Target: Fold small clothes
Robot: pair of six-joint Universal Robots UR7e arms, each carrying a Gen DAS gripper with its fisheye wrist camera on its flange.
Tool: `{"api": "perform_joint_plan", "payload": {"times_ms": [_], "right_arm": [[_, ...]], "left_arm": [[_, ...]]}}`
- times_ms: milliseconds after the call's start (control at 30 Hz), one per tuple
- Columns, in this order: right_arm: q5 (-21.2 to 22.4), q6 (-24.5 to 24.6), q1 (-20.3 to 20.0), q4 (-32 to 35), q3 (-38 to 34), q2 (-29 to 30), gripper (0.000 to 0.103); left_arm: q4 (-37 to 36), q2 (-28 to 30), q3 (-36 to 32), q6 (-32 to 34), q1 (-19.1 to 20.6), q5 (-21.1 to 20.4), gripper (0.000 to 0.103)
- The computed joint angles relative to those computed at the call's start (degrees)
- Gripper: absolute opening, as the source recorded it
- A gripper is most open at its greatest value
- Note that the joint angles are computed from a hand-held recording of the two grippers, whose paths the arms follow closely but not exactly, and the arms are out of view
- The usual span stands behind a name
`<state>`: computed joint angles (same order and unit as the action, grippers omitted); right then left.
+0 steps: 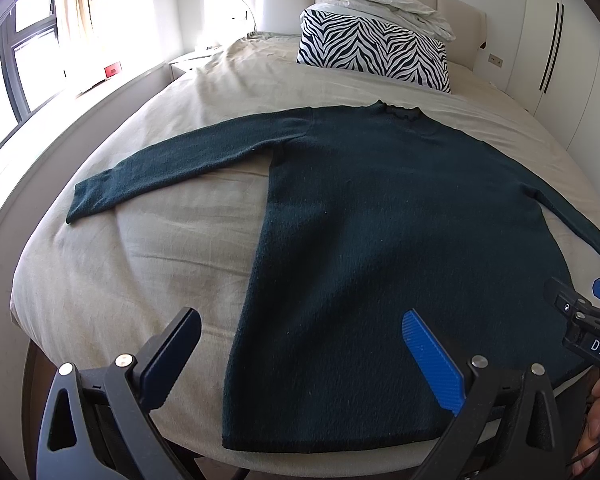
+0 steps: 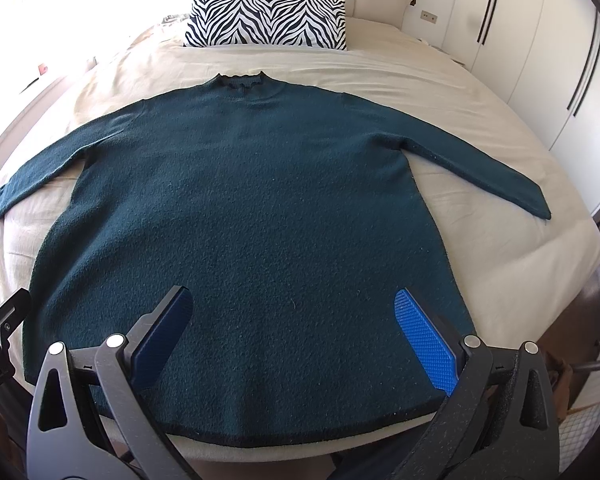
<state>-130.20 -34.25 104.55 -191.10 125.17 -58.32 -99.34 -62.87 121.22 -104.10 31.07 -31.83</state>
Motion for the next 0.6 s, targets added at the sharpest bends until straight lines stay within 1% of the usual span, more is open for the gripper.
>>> {"api": "perform_joint_plan", "payload": {"times_ms": [600], "right_arm": [[-0.05,0.16,-0.02,-0.14,0.25,0.18,0.103]], "left_arm": [[-0.47,-0.02,0.14,0.28,0.14,-0.14,0.103]]}}
